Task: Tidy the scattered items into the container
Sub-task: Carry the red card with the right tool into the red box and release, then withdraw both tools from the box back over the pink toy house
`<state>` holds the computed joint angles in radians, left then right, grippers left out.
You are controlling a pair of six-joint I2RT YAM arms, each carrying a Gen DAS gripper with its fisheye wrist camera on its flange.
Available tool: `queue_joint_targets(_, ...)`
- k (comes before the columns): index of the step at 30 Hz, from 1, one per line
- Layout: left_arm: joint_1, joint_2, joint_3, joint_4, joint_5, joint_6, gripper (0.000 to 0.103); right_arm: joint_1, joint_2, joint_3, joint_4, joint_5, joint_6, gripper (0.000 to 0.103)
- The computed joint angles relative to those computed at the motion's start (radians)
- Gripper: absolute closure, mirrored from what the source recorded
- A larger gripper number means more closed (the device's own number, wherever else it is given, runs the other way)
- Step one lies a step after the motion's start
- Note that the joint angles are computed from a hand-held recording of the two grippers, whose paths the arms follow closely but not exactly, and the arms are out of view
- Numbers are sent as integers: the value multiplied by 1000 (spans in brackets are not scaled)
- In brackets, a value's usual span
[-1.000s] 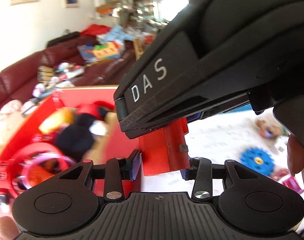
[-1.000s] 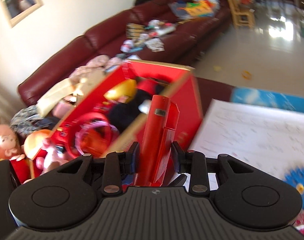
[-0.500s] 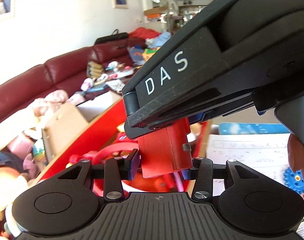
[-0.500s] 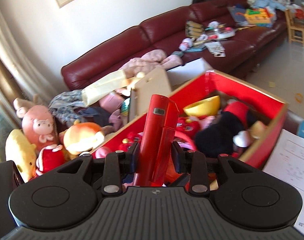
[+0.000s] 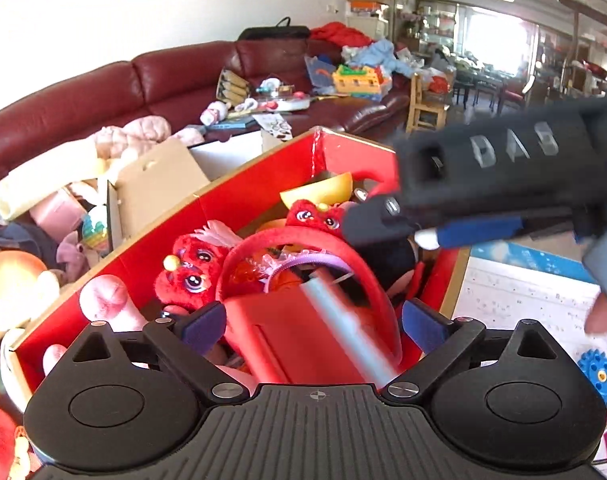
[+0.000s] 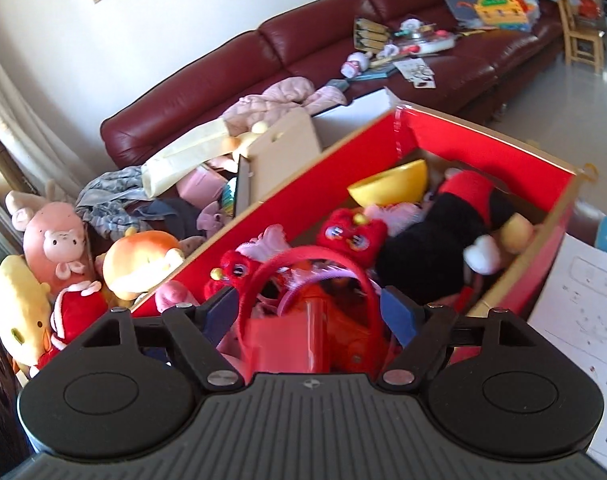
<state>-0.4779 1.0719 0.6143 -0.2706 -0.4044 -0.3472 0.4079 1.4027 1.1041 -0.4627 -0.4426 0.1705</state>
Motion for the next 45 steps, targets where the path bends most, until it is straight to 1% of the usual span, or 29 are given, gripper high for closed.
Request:
queue_joint_targets(2, -32, -24, -12, -17, -24, -22, 3, -8, -5, -15, -5, -2, 1, 20)
queue_joint_targets(6, -60, -21, -34, -2, -54, -31, 2, -12, -12, -37, -8, -18, 6, 20)
queue_joint_targets(10, -31, 12, -34, 36, -40, -6, 1, -18, -24, -48, -18, -48, 8, 18)
queue_joint_targets(16, -52, 50, -17, 37, -60, -12, 1, -39, -43, -63, -27, -78, 10, 16)
queue_joint_targets(25, -109, 95, 9, 45, -106, -33, 0, -103, -58, -89, -43, -124, 8, 15)
queue_joint_targets(30, -166, 113, 29, 50, -141, -43, 0, -173, -84, -103, -65, -168, -18, 10)
queue_joint_targets(32, -198, 125, 42, 49, -157, -48, 0, -222, -102, -110, -79, -194, -39, 7)
queue_joint_targets(35, -252, 160, 67, 54, -181, -51, 0, -311, -118, -115, -114, -227, -76, 6)
queue_joint_targets(38, -317, 206, 96, 63, -199, -56, 0, -410, -122, -114, -171, -258, -139, 6)
queue_joint_targets(43, -421, 313, 155, 87, -223, -39, 0, -596, -122, -121, -283, -280, -307, 5)
queue_joint_targets(45, -450, 351, 172, 110, -215, -22, 0, -677, -118, -132, -318, -275, -389, 5)
